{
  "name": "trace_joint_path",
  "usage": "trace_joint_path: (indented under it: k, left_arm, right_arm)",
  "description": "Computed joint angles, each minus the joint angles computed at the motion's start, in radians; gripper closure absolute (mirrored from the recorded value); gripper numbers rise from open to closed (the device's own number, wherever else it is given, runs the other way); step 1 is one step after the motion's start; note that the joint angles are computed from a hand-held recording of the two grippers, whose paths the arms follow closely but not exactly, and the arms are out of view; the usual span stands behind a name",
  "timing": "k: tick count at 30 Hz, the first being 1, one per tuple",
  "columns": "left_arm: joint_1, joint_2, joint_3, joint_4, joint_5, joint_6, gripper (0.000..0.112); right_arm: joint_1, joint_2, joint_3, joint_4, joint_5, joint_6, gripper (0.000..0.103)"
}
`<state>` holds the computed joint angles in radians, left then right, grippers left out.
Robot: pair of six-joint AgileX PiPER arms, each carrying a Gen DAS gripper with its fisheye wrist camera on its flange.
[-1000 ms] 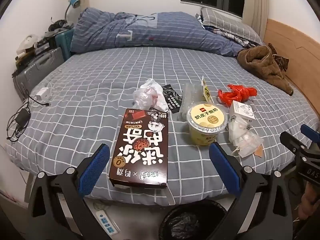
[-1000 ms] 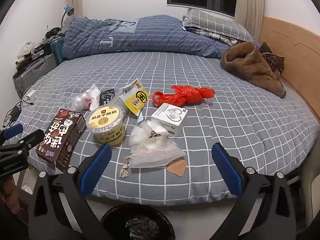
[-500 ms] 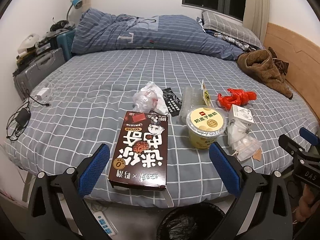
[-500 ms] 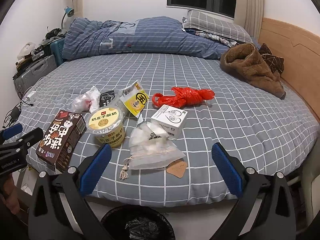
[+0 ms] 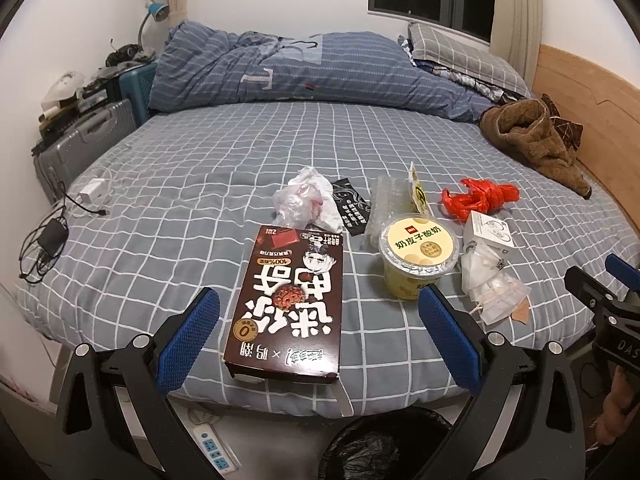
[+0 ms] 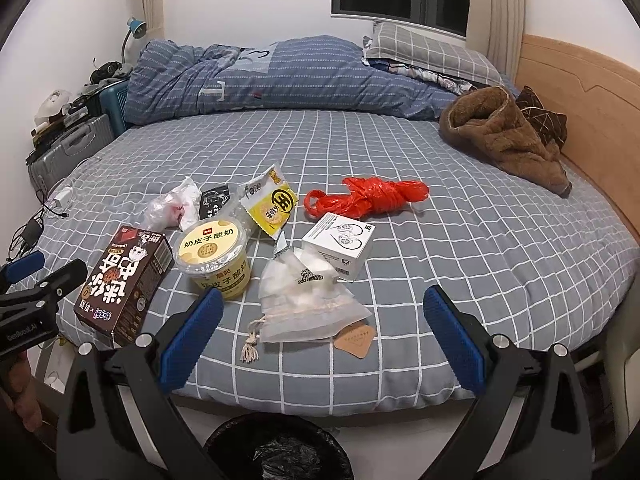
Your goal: Collect trash
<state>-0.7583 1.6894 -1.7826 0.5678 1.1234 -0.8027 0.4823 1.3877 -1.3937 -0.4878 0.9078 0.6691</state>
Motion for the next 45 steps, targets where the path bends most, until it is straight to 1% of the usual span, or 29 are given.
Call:
trace_joint_path:
  k: [28, 30, 31, 45]
  left_arm:
    - [-0.025, 0.028, -0.054, 0.008, 0.027, 0.014, 0.015]
    - [-0.022, 0.029, -0.055, 0.001, 0.026, 0.020, 0.015]
    - [-0.011, 0.018, -0.042, -0.047, -0.009, 0.020, 0.015]
    - [-0.005, 0.014, -0.040, -0.056, -0.005, 0.026, 0.015]
  right_arm:
    - [0.003, -0.028, 0.024, -0.041, 0.005, 0.034, 0.007]
    - [0.002, -0.028, 0.024, -0.040, 0.004, 0.033, 0.007]
    - [0.002, -0.028, 0.023, -0.042, 0.004, 0.033, 0.007]
    - [-0.002, -0.028, 0.022, -0.040, 0.003, 0.031, 0.007]
